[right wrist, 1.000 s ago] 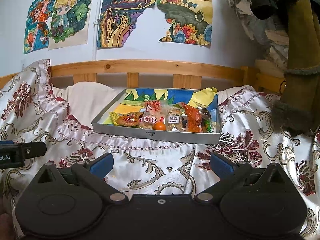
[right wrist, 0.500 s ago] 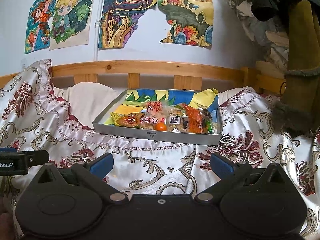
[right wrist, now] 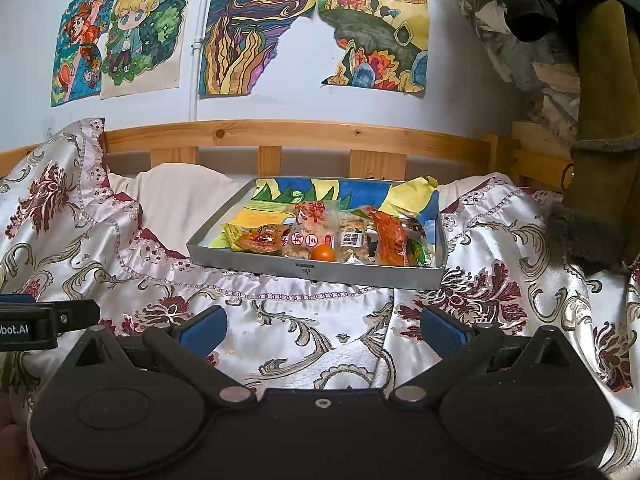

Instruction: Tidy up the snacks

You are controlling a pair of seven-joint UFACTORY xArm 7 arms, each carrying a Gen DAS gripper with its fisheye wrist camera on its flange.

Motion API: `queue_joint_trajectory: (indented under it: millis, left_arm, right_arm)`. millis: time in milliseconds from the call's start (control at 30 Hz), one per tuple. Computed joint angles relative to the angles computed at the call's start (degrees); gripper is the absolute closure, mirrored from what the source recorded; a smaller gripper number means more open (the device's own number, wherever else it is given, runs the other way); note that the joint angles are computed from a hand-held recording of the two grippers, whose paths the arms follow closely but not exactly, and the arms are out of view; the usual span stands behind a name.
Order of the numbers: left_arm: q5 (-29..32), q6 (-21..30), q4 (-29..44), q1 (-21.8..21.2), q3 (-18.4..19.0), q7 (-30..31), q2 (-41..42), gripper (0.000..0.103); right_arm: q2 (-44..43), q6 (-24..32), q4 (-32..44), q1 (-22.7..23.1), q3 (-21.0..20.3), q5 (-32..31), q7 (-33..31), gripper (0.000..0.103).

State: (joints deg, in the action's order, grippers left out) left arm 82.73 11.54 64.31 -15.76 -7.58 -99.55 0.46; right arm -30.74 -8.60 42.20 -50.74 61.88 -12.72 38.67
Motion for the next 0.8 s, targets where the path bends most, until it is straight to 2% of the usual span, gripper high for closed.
queue_joint_trajectory:
  millis: [800]
  left_arm:
    - [-0.9, 0.1, -0.1, 0.0, 0.0, 0.8, -0.1, 0.001]
  right_arm:
    - [-0.1, 0.3, 0.2, -0.1, 0.2, -0.2, 0.3, 0.001]
